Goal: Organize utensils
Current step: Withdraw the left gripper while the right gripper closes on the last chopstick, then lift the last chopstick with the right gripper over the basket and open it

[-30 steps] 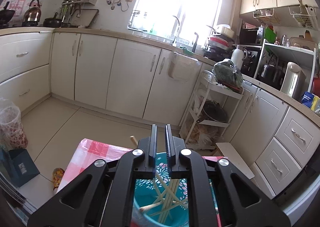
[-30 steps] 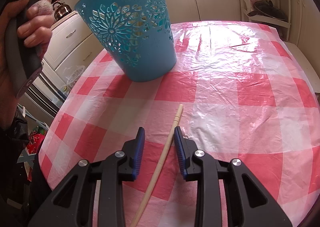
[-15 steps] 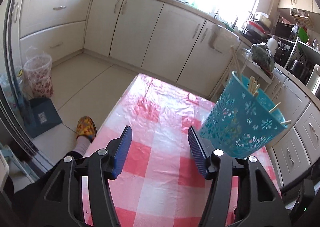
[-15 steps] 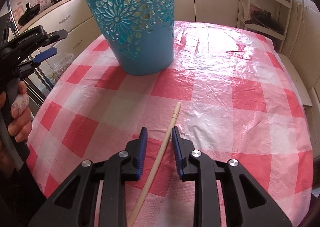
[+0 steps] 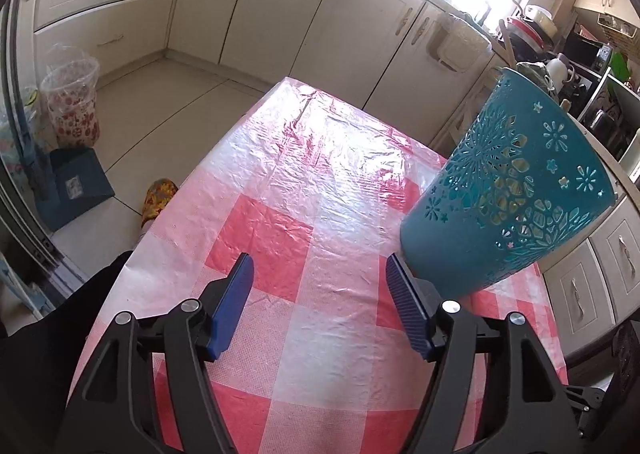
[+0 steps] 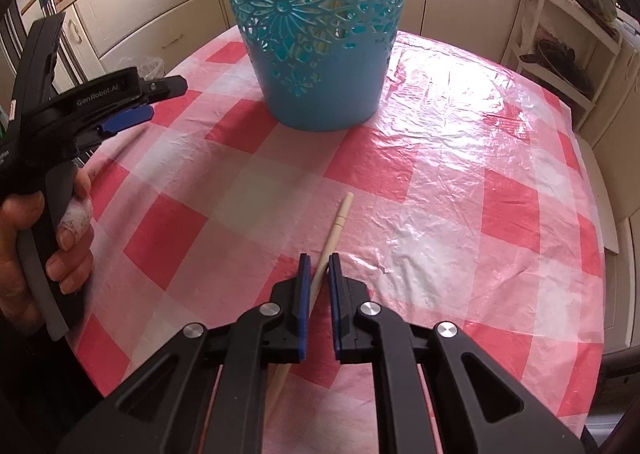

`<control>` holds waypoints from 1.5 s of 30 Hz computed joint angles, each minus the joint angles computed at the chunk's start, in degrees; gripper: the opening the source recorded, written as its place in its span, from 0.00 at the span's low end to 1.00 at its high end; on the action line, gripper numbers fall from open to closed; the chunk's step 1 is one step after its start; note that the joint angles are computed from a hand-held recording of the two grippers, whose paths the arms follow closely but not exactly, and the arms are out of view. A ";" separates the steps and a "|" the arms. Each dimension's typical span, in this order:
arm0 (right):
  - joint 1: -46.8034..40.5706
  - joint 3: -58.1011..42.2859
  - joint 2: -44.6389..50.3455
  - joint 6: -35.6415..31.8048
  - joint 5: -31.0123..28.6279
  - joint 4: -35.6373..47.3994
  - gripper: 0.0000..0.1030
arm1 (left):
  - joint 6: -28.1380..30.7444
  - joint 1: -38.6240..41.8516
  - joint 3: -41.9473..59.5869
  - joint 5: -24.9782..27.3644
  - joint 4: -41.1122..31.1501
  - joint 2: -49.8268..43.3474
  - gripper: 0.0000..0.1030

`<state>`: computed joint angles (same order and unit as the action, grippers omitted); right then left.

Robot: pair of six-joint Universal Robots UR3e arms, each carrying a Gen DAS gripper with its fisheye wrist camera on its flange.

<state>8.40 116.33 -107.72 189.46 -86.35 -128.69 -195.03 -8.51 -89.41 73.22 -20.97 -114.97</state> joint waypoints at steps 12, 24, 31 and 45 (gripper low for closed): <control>8.84 -4.92 5.71 -0.53 -10.57 0.45 0.06 | -0.51 0.35 0.68 -1.26 -1.17 -0.40 0.67; -24.36 -3.98 -15.32 8.30 33.45 -7.49 0.06 | -0.21 0.07 1.24 -1.26 -1.68 -0.64 0.70; -10.33 -24.78 9.42 19.45 8.78 -29.16 0.06 | -0.20 -0.09 1.68 -1.11 -2.01 -0.77 0.71; 2.38 -31.87 26.93 22.47 -21.51 -38.72 0.06 | -0.49 0.48 1.66 -2.69 -1.18 -1.21 0.74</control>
<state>10.78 84.45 -80.79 211.93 -107.86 -167.41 -195.51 -8.03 -87.76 70.53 -22.15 -116.19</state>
